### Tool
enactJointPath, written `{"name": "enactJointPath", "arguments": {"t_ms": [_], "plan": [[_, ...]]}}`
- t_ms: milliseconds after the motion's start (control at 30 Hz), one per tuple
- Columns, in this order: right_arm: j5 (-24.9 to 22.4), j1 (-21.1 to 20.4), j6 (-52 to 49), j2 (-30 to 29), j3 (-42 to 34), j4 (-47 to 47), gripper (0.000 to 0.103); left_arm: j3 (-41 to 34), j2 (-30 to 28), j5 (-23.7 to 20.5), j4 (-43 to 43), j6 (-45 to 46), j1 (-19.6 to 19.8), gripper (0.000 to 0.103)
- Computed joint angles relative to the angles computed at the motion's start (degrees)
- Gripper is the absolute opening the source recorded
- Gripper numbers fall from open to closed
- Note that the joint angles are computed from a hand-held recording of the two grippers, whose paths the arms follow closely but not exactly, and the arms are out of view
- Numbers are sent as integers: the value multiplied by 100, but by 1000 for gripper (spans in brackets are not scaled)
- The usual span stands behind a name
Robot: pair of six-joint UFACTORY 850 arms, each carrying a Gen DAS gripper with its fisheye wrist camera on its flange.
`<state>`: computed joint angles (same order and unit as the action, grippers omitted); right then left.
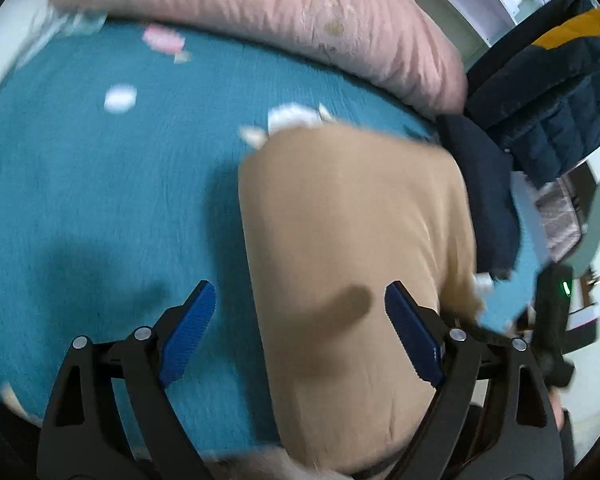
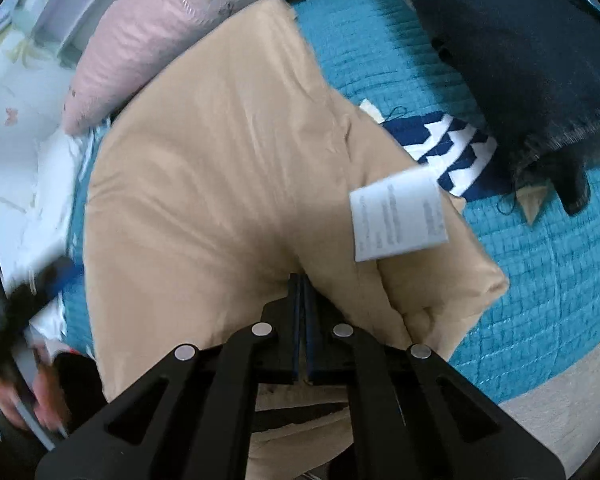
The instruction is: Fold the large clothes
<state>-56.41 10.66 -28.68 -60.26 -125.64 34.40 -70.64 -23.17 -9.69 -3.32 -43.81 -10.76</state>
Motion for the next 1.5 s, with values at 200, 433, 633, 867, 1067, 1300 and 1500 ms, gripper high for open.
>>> {"name": "enactJointPath", "arguments": {"t_ms": [200, 433, 633, 867, 1067, 1300, 1500], "plan": [[1000, -156, -1049, 932, 1525, 946, 15, 292, -65, -35, -2152, 1408, -265, 87], [2389, -403, -2708, 2084, 3397, 3347, 59, -52, -280, -388, -1021, 450, -296, 89], [1900, -615, -926, 1698, 3197, 2961, 65, -193, -371, -482, -800, 289, -290, 90], [949, -809, -596, 1093, 2928, 3737, 66, -470, -511, -744, -206, 51, -311, 91], [454, -877, -1163, 937, 2778, 4266, 45, -697, -577, -1043, -244, 222, -245, 91], [2496, -222, -2176, 1854, 3446, 3004, 33, -1027, -602, -1488, 861, -312, -230, 91], [4586, 661, -1139, 2413, 4148, 242, 29, -1106, -740, -1624, 788, -336, -154, 91]]}}
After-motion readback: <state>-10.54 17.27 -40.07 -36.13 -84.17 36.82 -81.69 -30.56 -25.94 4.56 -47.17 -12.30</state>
